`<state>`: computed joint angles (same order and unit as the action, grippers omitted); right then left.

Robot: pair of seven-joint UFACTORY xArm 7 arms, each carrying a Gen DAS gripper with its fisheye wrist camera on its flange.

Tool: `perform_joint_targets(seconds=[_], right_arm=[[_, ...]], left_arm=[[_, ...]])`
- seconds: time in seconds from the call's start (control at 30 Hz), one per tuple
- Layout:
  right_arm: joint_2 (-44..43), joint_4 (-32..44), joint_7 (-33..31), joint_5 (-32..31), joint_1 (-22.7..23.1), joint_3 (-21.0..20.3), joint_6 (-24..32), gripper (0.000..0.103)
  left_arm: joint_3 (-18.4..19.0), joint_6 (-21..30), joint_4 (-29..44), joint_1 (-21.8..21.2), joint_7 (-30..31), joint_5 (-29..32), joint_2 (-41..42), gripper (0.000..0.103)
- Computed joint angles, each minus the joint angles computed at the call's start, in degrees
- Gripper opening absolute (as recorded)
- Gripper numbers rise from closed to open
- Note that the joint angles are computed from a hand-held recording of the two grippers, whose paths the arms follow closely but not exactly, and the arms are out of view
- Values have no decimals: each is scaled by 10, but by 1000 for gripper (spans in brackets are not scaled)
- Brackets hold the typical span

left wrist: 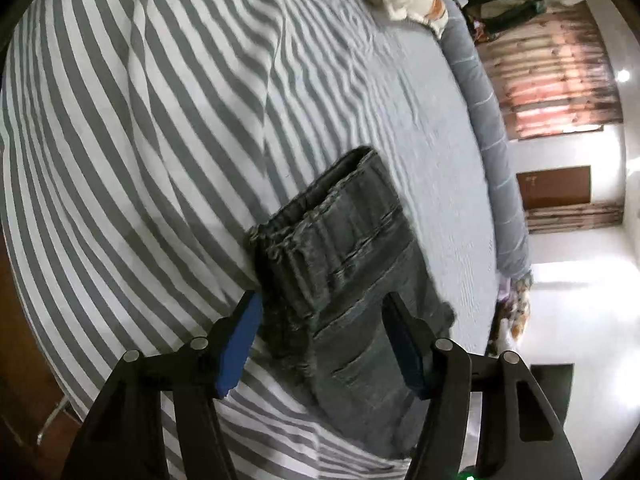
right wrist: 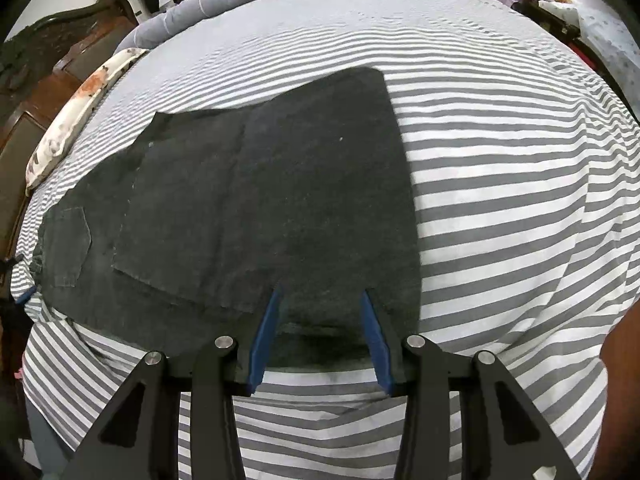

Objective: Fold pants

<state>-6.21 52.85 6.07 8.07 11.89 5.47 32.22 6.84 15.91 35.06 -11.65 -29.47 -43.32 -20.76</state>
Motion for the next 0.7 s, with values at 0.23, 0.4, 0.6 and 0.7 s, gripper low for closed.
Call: perform_joint_targets(seconds=[0.23, 0.4, 0.6, 0.7], right_arm=[[-1, 2, -4, 4, 3, 1, -5, 41], [-2, 2, -5, 9, 3, 0, -4, 41], [0, 8, -3, 3, 3, 2, 3, 41], [6, 14, -4, 4, 4, 2, 6, 41]], left_arm=[[11, 48, 3, -3, 32, -29, 20, 63], [-5, 33, 1, 10, 34, -37, 34, 60], [-11, 0, 20, 2, 101, -82, 64, 35], [-12, -13, 19, -2, 125, -108, 64, 31]])
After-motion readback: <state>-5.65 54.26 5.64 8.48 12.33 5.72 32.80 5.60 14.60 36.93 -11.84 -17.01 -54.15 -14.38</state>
